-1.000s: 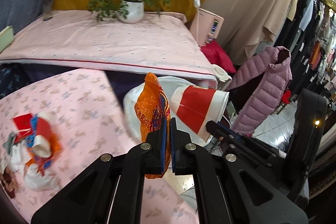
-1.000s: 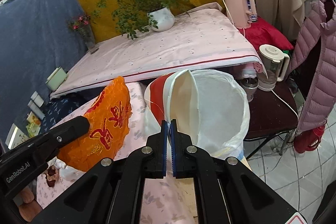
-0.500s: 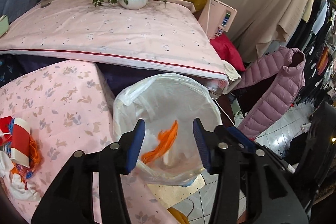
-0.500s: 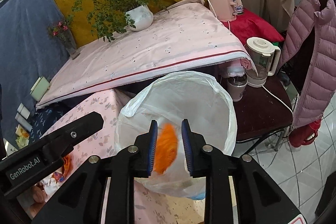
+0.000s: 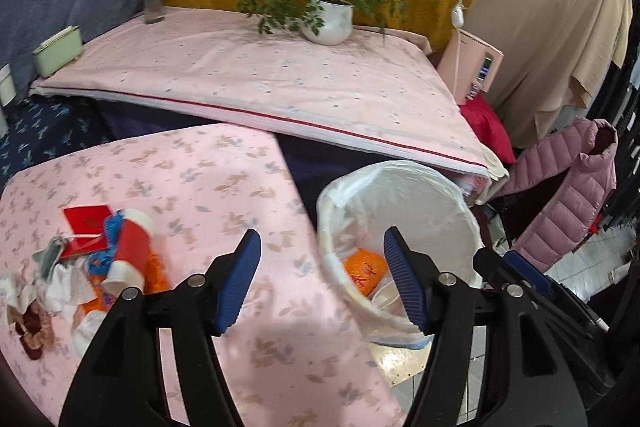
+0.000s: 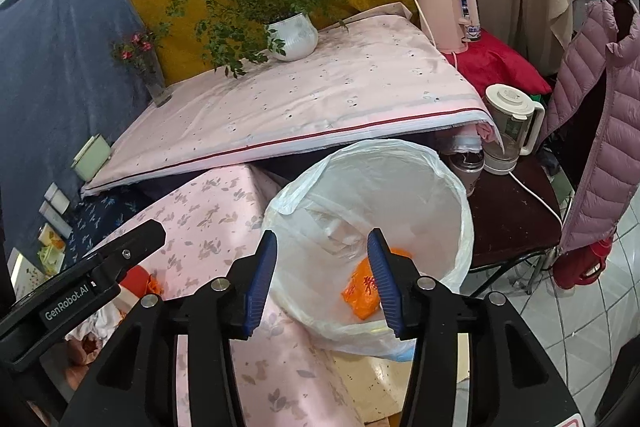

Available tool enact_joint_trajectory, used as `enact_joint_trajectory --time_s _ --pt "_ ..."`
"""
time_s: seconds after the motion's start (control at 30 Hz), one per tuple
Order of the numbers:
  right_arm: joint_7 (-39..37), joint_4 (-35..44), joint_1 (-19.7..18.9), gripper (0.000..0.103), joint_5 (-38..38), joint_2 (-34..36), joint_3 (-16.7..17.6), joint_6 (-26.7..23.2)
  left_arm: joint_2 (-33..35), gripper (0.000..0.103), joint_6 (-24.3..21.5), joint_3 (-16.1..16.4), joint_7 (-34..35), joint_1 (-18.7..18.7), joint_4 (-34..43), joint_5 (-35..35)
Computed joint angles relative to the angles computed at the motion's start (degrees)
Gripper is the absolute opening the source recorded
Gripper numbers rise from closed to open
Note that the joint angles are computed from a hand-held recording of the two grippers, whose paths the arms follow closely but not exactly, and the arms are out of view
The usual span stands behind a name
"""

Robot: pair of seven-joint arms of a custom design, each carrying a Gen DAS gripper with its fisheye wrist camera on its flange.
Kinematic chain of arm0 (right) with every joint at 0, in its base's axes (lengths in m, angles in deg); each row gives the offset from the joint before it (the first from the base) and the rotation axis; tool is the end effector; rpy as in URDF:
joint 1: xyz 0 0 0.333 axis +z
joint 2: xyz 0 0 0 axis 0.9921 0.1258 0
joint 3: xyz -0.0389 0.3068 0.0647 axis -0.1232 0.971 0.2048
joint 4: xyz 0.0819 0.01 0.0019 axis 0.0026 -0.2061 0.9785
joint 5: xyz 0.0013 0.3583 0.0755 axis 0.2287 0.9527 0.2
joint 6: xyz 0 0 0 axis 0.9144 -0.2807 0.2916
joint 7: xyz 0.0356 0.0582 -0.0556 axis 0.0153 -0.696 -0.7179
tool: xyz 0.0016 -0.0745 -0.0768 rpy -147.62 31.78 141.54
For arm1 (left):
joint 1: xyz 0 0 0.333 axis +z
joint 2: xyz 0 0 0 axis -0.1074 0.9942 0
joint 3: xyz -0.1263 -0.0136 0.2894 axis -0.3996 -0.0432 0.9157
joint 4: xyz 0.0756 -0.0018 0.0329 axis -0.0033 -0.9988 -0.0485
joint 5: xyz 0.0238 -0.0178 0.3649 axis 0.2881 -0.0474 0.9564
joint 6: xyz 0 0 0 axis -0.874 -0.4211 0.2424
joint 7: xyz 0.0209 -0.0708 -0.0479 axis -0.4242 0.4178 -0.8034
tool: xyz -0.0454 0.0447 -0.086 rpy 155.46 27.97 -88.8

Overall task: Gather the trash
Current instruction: 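Move both tools back over the trash pile on the table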

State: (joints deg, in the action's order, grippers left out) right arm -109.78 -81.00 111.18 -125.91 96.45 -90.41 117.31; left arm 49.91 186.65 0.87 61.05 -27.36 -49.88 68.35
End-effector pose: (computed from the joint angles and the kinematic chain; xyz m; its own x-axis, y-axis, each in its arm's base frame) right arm 0.5720 0.3191 0.4517 -0.2748 -0.9231 -0.2689 -0.5933 0.3829 -0.7081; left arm 0.6346 -0.3129 0.4854 -0.2919 -0.9373 0.1903 -0.7157 0.0821 -0.6935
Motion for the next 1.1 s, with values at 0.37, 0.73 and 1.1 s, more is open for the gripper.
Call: enact_joint_trajectory --time_s 0.37,0.73,1.1 --pt "-11.0 10.0 4.0 0.048 7.1 7.1 1.7 -1.0 -8.5 0.064 4.0 5.3 -9.3 1.5 -13.1 6.4" --pt "-20.9 20.1 8.8 0.053 15.2 14.4 1.2 -2.8 -14.3 0.073 5.8 7.7 -18.7 6.0 -22.5 14.4" --pt "-32.1 31.5 11.9 0.061 24.3 23.2 1.8 -5.4 -18.0 0.082 5.9 7.5 -27.3 12.3 -30.0 22.4"
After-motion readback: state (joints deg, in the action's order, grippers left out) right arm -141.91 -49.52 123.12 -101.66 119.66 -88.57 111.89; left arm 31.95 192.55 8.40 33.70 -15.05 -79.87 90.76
